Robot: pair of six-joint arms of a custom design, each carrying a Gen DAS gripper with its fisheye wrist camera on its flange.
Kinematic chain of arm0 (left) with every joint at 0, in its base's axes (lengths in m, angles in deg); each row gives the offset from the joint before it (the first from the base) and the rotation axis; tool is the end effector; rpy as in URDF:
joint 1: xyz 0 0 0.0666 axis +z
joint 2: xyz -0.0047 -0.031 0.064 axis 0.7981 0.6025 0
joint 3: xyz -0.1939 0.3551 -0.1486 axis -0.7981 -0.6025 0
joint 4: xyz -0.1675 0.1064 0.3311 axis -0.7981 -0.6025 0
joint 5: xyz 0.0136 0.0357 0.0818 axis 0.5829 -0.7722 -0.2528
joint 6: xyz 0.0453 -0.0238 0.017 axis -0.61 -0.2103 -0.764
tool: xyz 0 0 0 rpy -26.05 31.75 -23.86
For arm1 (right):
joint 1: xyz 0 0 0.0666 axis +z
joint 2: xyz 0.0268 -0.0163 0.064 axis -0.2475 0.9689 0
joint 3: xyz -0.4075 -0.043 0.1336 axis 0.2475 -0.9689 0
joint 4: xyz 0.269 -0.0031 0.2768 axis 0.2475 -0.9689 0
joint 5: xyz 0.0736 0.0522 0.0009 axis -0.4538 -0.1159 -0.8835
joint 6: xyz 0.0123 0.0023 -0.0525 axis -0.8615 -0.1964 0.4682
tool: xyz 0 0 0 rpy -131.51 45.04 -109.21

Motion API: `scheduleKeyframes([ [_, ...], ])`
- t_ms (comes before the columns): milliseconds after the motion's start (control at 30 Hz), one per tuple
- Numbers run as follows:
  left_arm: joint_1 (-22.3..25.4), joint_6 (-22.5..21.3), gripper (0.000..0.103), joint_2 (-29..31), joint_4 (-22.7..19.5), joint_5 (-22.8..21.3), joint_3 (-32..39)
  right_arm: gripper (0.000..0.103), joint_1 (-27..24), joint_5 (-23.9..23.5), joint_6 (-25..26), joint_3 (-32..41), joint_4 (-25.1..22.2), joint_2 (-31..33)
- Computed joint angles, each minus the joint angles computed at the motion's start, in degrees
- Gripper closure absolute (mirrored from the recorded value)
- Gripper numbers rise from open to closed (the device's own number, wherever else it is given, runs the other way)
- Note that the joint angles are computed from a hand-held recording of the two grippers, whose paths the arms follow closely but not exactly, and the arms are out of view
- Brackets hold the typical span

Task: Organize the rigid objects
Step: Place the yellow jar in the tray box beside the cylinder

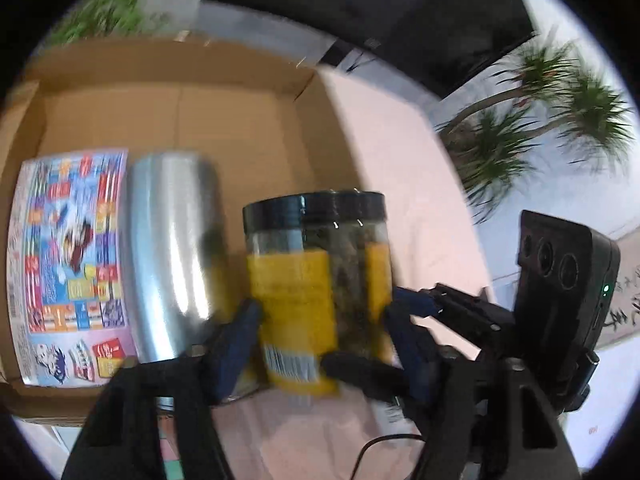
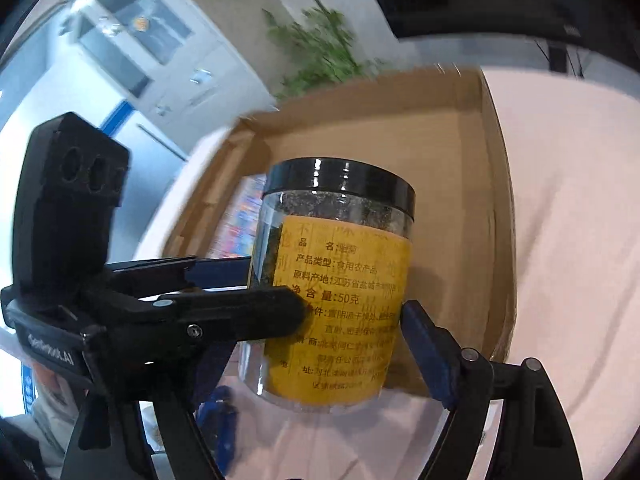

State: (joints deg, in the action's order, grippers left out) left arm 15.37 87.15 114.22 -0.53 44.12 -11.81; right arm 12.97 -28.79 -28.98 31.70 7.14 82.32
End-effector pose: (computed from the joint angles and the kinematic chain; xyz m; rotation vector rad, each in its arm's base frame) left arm 0.3905 -0.3060 0.4267 -0.3635 2.6218 -0.7763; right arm 0.4480 0.2492 0.4248 -0.9393 2.6527 0.7576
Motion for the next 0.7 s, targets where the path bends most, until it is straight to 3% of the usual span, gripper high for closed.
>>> scheduleKeyframes([
  [67, 0.3, 0.6, 0.055, 0.3, 1.7, 3.6, -1.6, 0.028, 0.3, 1.8, -0.5, -0.7, -0.7, 1.2],
  [167, -0.5, 0.7, 0.058, -0.6, 2.8, 3.0, -3.3, 0.023, 1.7, 5.8, 0.1, -2.3, 0.9, 0.3],
  [333, -5.4, 1.3, 0.053, -5.4, 2.0, -8.8, -5.0, 0.02, -0.4, 1.6, 2.0, -7.3, 3.3, -8.4],
  [400, -8.5, 0.2, 0.044, -6.4, -0.7, -14.9, -4.5, 0.011, -3.5, 3.8, 2.2, -12.0, 6.7, -14.2],
  [467, -12.0, -2.1, 0.043, -7.1, -3.8, -20.6, -4.4, 0.01, -6.6, 7.9, 2.5, -14.9, 7.4, -17.1],
  [567, -15.2, -6.4, 0.043, -7.8, -5.3, -22.5, -5.7, 0.01, -11.6, 10.0, 2.2, -17.8, 3.1, -16.9],
  [633, -16.7, -9.3, 0.043, -7.2, -5.8, -22.2, -6.3, 0.025, -11.4, 11.1, 1.9, -20.1, 1.3, -17.2],
  [700, -17.9, -11.2, 0.043, -5.9, -6.7, -21.9, -5.8, 0.026, -9.8, 9.1, 4.4, -22.6, 2.0, -19.3],
])
